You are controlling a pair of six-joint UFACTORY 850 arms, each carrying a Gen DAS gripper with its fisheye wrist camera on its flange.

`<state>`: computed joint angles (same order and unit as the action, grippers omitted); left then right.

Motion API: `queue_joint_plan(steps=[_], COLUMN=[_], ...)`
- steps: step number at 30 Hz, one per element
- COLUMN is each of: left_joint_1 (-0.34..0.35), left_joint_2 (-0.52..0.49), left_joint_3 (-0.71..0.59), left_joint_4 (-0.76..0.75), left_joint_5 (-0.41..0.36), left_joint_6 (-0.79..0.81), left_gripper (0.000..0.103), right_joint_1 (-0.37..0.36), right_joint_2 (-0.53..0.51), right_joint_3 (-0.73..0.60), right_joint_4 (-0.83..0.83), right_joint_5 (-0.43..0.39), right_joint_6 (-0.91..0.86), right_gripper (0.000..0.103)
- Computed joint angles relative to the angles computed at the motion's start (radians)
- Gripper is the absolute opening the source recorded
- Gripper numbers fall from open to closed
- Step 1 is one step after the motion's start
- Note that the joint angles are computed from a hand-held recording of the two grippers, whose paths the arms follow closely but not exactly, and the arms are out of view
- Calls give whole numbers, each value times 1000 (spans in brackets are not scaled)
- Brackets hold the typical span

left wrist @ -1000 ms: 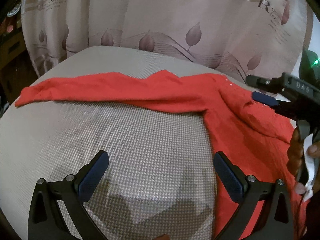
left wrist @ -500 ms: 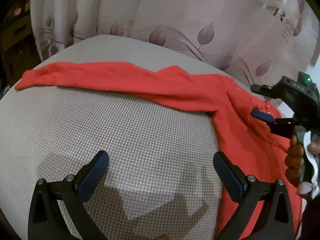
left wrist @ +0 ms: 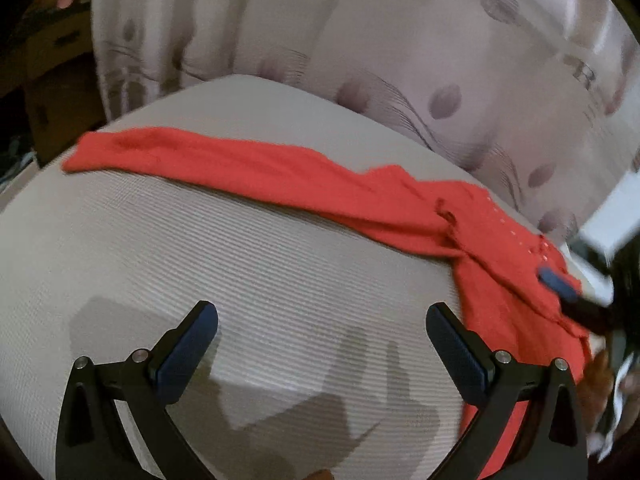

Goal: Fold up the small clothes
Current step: 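Move the left gripper to the other sleeve cuff and close on it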

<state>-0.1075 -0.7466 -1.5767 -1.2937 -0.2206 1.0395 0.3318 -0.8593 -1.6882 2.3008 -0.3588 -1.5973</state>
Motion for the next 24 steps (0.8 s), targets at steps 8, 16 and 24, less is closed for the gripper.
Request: queue_joint_plan(steps=[8, 16, 24], left_joint_1=[140, 246, 266], left_joint_2=[-47, -215, -364], left_joint_3=[-95, -345, -578], left_joint_4=[117, 199, 174], left_joint_5=[-120, -363, -465], left_joint_6=[-228, -440, -535], left_gripper=[102, 84, 83], right_joint_1=[54, 66, 63], right_joint_2=[61, 45, 55], right_joint_3=[134, 137, 172], right_joint_4=[99, 88, 171], right_joint_5=[71, 99, 56], right_joint_6=[-185, -208, -277], right_gripper=[66, 66, 66])
